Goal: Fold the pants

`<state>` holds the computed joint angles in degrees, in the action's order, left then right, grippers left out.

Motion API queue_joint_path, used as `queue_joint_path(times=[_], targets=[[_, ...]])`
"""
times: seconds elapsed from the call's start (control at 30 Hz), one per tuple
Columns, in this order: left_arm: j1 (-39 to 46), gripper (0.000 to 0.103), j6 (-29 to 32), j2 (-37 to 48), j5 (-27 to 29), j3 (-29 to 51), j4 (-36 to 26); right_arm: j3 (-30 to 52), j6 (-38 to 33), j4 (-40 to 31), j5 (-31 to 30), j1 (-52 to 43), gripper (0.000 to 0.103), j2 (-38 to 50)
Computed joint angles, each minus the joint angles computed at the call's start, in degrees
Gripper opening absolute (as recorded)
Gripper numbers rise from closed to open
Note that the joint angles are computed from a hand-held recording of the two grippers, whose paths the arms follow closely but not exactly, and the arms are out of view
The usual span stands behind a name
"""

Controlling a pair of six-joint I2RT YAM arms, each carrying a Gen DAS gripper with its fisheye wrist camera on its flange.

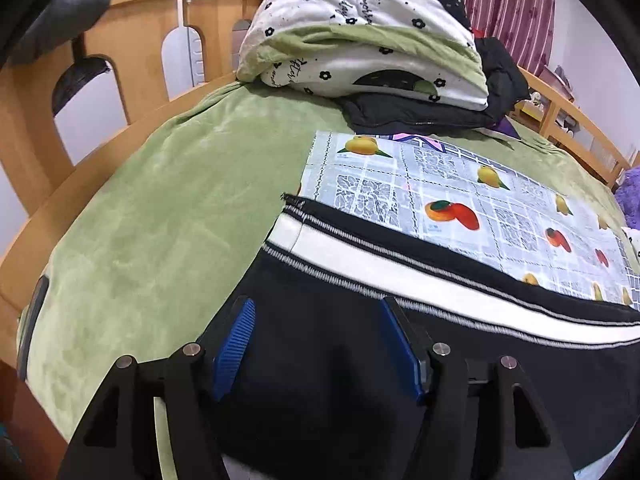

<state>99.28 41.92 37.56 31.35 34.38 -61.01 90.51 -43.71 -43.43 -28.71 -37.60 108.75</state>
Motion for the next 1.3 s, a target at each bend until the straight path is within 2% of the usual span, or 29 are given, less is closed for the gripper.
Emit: queue_joint_path(times=[0.03, 0.1, 0.2, 0.37, 0.47, 0.6, 0.63, 0.67, 0.7, 0.8, 1.0, 1.17, 1.23, 1.3], targets=[[-3.7, 0.062, -4.0, 0.0, -2.4, -0.3, 2.4, -1.8, 0.1, 0.2, -0.9, 2.1, 0.056, -1.7], [-7.6, 0.062, -8.0, 1.8, -4.4, 0.0, 4.8, -5.7, 1.0, 1.9, -2.3, 7.2, 0.056, -3.9], [-9.1, 0.062, -9.4, 4.7, -3.3, 0.8, 6.7, -11.2, 1.8, 4.8, -1.5, 16.0, 0.056, -5.7], [-13.3, 0.062, -11.8, 6.6, -5.4, 0.2, 12.3, -14.8, -1.0, 9.5, 2.9, 28.9, 0.056, -4.0], [-15.5, 0.062, -14.2, 9.4, -6.0, 0.2, 15.4, -13.3, -2.1, 11.5, 5.8, 33.0, 0.056, -0.7], [-16.0, 0.062, -15.5, 12.5, -4.4, -0.1, 17.6, -8.2, -5.6, 6.7, 9.1, 34.7, 0.056, 5.2], [-16.2, 0.062, -15.7, 12.9, -4.2, -0.3, 18.0, -8.3, -6.6, 6.8, 9.2, 34.8, 0.049, 5.2], [-16.3, 0.062, -15.9, 13.0, -4.1, -0.4, 18.2, -8.6, -7.7, 6.7, 9.3, 34.7, 0.019, 4.8], [-16.2, 0.062, -15.8, 13.1, -3.9, -0.7, 18.5, -9.1, -8.9, 6.8, 9.8, 34.8, 0.005, 4.3], [-16.2, 0.062, -15.7, 13.4, -4.2, -1.1, 19.1, -15.0, -11.9, 12.1, 9.9, 34.8, 0.003, -0.1], [-16.7, 0.062, -16.3, 14.2, -5.6, -0.9, 21.2, -13.5, -5.5, 12.7, 3.4, 32.5, 0.003, -0.1], [-21.9, 0.062, -20.9, 16.3, -12.4, -1.8, 28.6, -17.4, 1.6, 22.5, 7.6, 35.6, 0.0, 1.0], [-23.0, 0.062, -22.2, 19.8, -14.4, -1.5, 31.4, -16.4, 3.7, 24.1, 9.4, 36.5, 0.0, 3.0], [-22.8, 0.062, -22.8, 22.5, -14.1, -1.2, 32.9, -13.7, 5.3, 22.3, 9.0, 36.4, 0.0, 4.9]])
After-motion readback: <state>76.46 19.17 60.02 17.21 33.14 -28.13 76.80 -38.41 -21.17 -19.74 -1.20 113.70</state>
